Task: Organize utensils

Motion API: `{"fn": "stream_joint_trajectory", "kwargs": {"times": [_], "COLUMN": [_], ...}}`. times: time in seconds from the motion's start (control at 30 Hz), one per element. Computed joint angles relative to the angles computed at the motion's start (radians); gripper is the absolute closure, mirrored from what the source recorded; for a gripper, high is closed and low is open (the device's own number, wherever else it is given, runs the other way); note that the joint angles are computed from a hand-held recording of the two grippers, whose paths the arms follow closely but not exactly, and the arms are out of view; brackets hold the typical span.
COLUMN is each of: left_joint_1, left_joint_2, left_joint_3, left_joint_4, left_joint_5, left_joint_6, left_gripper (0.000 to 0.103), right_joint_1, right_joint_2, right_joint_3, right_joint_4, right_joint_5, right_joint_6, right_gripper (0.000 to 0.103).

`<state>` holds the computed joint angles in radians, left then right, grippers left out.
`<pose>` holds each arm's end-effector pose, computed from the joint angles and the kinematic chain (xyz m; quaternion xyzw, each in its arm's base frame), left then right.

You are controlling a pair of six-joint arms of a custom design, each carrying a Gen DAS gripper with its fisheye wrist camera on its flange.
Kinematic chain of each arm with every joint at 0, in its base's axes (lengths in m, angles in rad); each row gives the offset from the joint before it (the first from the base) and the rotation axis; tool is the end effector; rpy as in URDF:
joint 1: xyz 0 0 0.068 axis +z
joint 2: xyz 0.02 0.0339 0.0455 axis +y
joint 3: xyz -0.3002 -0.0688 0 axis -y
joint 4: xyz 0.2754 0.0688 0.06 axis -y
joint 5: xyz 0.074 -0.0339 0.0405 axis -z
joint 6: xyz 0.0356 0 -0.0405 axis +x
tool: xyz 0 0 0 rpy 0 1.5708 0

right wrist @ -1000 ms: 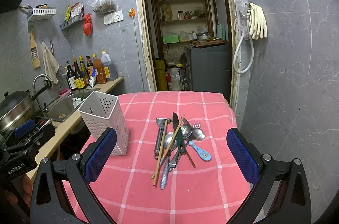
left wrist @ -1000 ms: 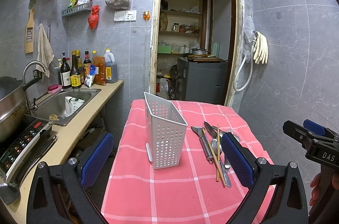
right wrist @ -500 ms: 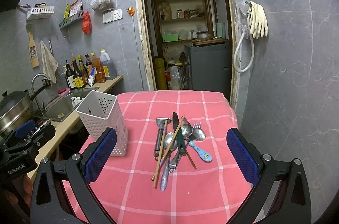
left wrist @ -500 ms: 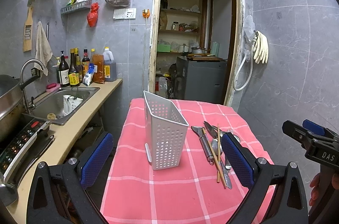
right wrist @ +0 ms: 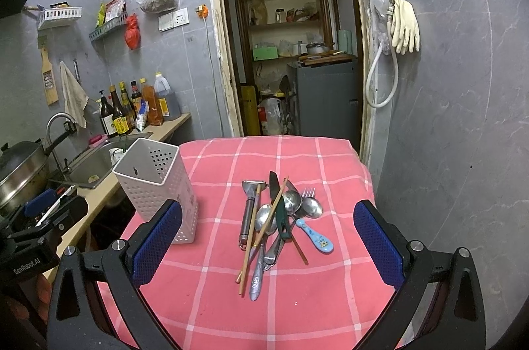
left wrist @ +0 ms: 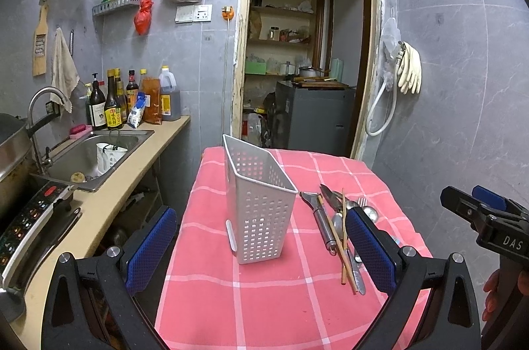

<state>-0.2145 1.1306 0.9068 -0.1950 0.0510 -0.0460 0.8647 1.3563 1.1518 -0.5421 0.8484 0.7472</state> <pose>0.2673 -0.0601 0.3379 0.0844 0.8342 -0.0919 0.5371 0.2212 0.2182 0.3434 0.1155 0.8433 0.0022 0.5249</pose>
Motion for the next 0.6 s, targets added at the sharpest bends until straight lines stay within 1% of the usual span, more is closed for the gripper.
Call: {"fn": "stream_joint_trajectory", "kwargs": {"times": [0.17,0.27,0.6], "left_joint_1": [-0.017,0.000,-0.020], "left_joint_2": [0.009,0.031,0.061], "left_joint_3": [0.009,0.034,0.064], "left_joint_4": [-0.016,-0.029,-0.054], "left_joint_5": [-0.015,0.002,-0.004], "left_joint_6": [-0.005,0.001,-0.009], "left_gripper": [0.001,0.001,0.001], "right_joint_1": [-0.010,-0.017,-0.031], "right_joint_2": [0.002,0.007,0.018], "right_joint_3": [0.006,0.014,0.034], "right_joint_4": [-0.012,-0.021,-0.070], "right_joint_5": [-0.017,-0.026,-0.042], "right_joint_6": [0.008,0.012,0.041], "right_gripper": [0.001,0.001,0.001]}}
